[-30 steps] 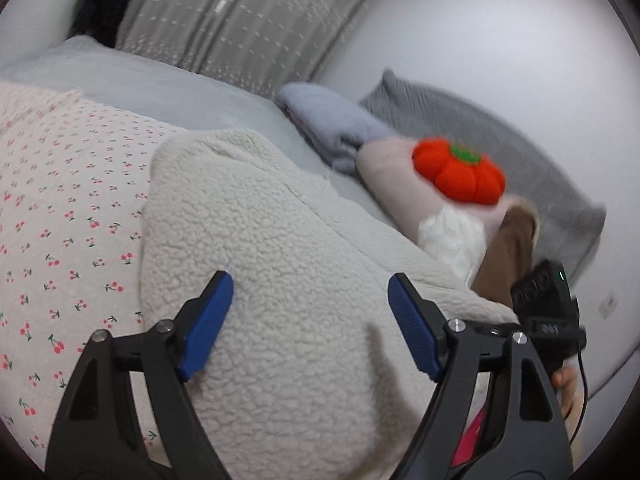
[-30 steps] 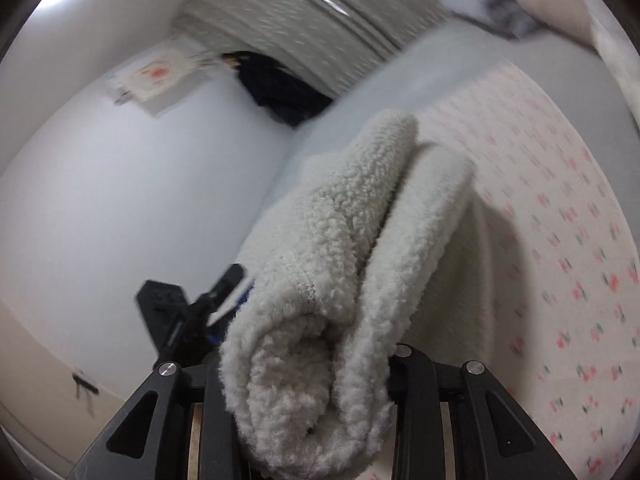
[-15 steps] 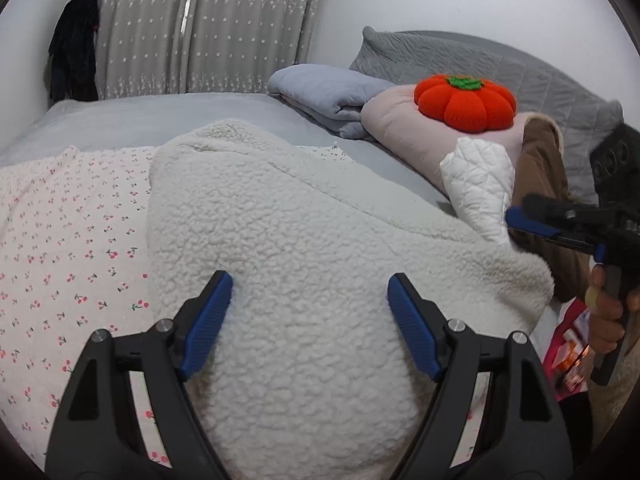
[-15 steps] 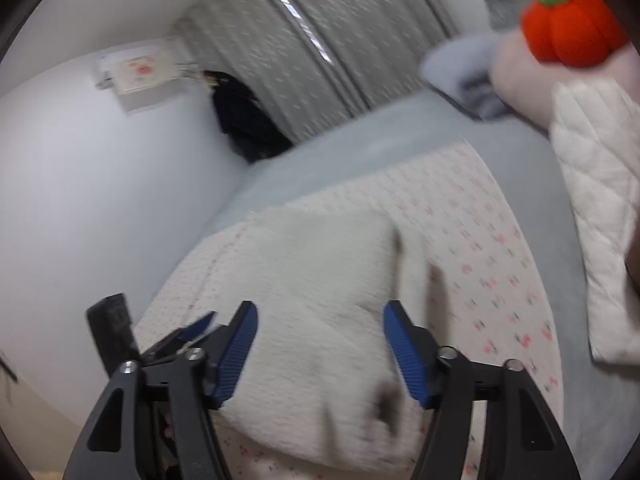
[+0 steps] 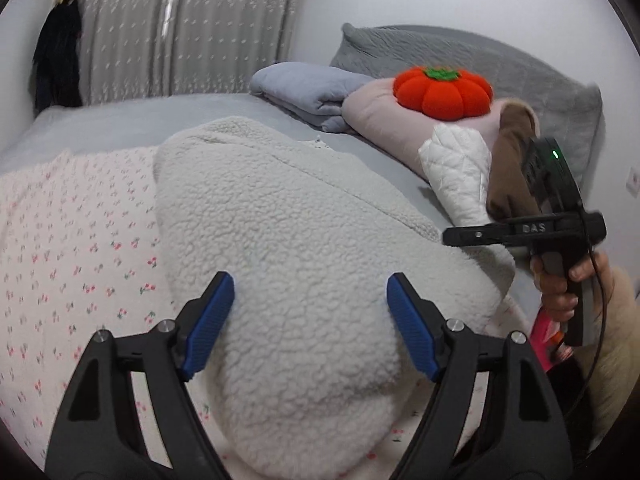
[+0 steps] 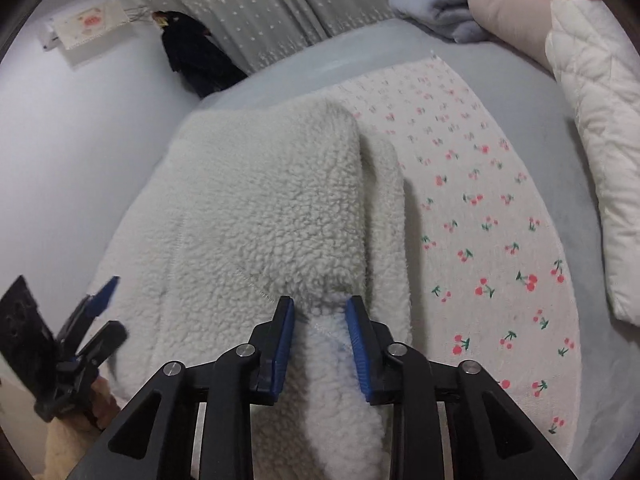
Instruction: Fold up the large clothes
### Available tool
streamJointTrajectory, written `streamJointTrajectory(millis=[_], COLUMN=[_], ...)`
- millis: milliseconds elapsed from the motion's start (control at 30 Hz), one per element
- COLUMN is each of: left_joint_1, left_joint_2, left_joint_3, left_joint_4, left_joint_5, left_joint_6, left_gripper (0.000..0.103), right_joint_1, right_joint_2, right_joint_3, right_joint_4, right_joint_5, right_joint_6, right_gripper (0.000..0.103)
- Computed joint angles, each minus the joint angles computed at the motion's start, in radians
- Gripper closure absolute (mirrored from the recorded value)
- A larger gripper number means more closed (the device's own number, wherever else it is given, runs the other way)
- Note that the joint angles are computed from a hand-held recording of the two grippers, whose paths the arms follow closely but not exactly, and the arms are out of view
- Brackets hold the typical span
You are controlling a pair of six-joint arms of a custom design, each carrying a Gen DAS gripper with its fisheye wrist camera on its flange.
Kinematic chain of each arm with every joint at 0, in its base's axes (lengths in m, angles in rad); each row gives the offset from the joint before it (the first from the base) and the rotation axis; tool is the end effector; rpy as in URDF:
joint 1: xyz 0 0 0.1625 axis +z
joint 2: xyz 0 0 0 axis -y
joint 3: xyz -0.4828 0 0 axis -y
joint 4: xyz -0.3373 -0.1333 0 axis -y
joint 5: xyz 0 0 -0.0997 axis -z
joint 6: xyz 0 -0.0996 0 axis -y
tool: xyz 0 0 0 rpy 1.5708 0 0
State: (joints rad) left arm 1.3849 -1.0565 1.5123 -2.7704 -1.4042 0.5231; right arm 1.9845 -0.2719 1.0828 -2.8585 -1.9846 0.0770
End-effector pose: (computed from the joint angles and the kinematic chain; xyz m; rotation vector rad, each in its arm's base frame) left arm 0.0215 -0.6962 0.4296 0.8505 2.5499 -0.9954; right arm 0.4182 -0.7205 0.0124 0.3226 -2.7360 0.7889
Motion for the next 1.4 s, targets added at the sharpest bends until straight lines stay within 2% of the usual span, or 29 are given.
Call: streamJointTrajectory(millis=[33,67,133,200,300,400,467,567,600,667,800,900,1000,1067,1133,1267,1400], left_joint_1=[0.006,0.012,0.015,0.013,0.009,0.007,0.004,-0.008,-0.012,-0.028,-0.068,-0.086,-0.09,-0.093,-0.101,-0.114,-0.128], left_joint_2=[-0.008,-0.016,-0.029,-0.038,-0.04,-0.036,-0.033,-0.02,-0.016,-0.009,0.006,0.012,0.011,0.006,0.0,-0.015,-0.039], left_joint_3=[-0.007,-0.011,-0.006,0.009,0.018,0.021,0.026,0.026,0.028,0.041,0.077,0.101,0.105,0.104,0.119,0.139,0.155], left_joint_4=[0.017,0.026,0.016,-0.003,0.002,0.004,0.0,-0.006,-0.015,-0.04,-0.096,-0.134,-0.119,-0.093,-0.102,-0.101,-0.068], left_joint_5=[-0.019,-0.047,-0.073,-0.071,-0.051,-0.039,-0.036,-0.019,-0.01,0.023,0.155,0.214,0.24,0.253,0.272,0.306,0.349], left_joint_6=[-0.033,-0.053,-0.061,-0.053,-0.065,-0.069,-0.062,-0.052,-0.05,-0.034,0.006,0.041,0.04,0.039,0.047,0.019,-0.066], left_gripper=[0.024,0.024,0.024,0.024,0.024,0.024,0.024,0.024,0.024,0.024,0.024,0.024,0.024,0.024,0.024,0.024,0.023], right_joint_1=[0.004,0.011,0.01,0.015,0.013,-0.005,-0.034,-0.075,-0.081,-0.071,-0.004,0.025,0.031,0.029,0.019,0.017,0.05], right_joint_2=[-0.012,-0.033,-0.047,-0.057,-0.069,-0.084,-0.096,-0.127,-0.13,-0.133,-0.1,-0.067,-0.038,-0.014,-0.009,-0.024,-0.012], right_joint_3=[0.019,0.064,0.071,0.083,0.103,0.134,0.165,0.234,0.241,0.25,0.224,0.174,0.115,0.062,0.046,0.068,0.052], right_joint_4=[-0.022,-0.056,-0.061,-0.058,-0.06,-0.077,-0.105,-0.155,-0.155,-0.18,-0.282,-0.25,-0.136,-0.016,0.041,0.025,0.008], right_joint_5=[0.01,0.024,0.051,0.046,0.033,0.038,0.085,0.198,0.211,0.179,0.052,-0.004,-0.058,-0.131,-0.123,-0.116,-0.19], right_joint_6=[0.008,0.02,0.033,0.044,0.055,0.105,0.147,0.24,0.257,0.262,0.08,-0.01,0.004,0.045,0.072,0.083,0.063], right_gripper=[0.063,0.062,0.062,0.06,0.053,0.046,0.043,0.035,0.035,0.035,0.036,0.038,0.039,0.039,0.039,0.038,0.038])
